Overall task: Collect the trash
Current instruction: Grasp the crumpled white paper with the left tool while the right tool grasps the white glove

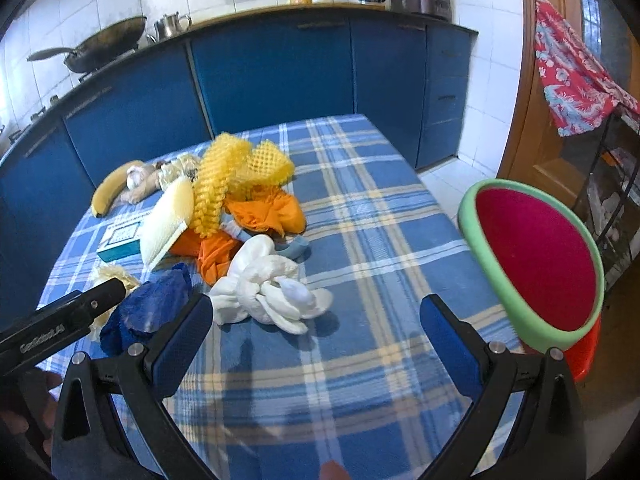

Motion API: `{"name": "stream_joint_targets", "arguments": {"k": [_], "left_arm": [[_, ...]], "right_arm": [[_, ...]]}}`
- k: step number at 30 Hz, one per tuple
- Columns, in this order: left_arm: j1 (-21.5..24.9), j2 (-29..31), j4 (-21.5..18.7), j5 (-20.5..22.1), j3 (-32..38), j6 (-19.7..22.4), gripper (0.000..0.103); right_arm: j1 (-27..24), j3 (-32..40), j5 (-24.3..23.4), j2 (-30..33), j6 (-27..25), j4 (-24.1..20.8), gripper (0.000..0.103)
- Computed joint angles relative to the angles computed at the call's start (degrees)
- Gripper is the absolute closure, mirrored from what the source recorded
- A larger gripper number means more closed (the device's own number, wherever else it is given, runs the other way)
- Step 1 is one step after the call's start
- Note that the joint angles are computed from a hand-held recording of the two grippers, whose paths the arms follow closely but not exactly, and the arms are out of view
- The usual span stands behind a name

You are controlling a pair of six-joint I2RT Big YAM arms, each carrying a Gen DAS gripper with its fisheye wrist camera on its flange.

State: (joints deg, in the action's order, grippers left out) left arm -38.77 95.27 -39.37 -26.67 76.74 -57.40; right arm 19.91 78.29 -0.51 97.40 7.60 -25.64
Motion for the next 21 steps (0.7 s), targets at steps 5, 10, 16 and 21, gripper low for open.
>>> {"name": "stream_joint_targets", "arguments": {"k": [5, 10, 16, 21], "left_arm": [[1.59, -0.87, 7.83, 7.48, -3.25, 2.21, 0.055], [1.34, -1.98, 9.61, 7.00, -4.32, 3.24, 0.061], [0.31, -3.69, 8.30, 2.11, -4.90, 2.31, 0.062], [-0.44, -5.25, 6.42, -1.73, -4.85, 2.35, 0.062]], "right_arm": [[1.00, 2.69, 0.78, 2.63, 0.70, -2.44, 0.013], [1.35, 4.19, -0.21, 4.05, 0.45, -3.90, 0.037], [1.36, 4.91, -3.48, 4.79, -0.20, -4.10, 0.068], [1.03, 3.38, -4.96, 3.43, 0.66, -3.00, 0.082]]}}
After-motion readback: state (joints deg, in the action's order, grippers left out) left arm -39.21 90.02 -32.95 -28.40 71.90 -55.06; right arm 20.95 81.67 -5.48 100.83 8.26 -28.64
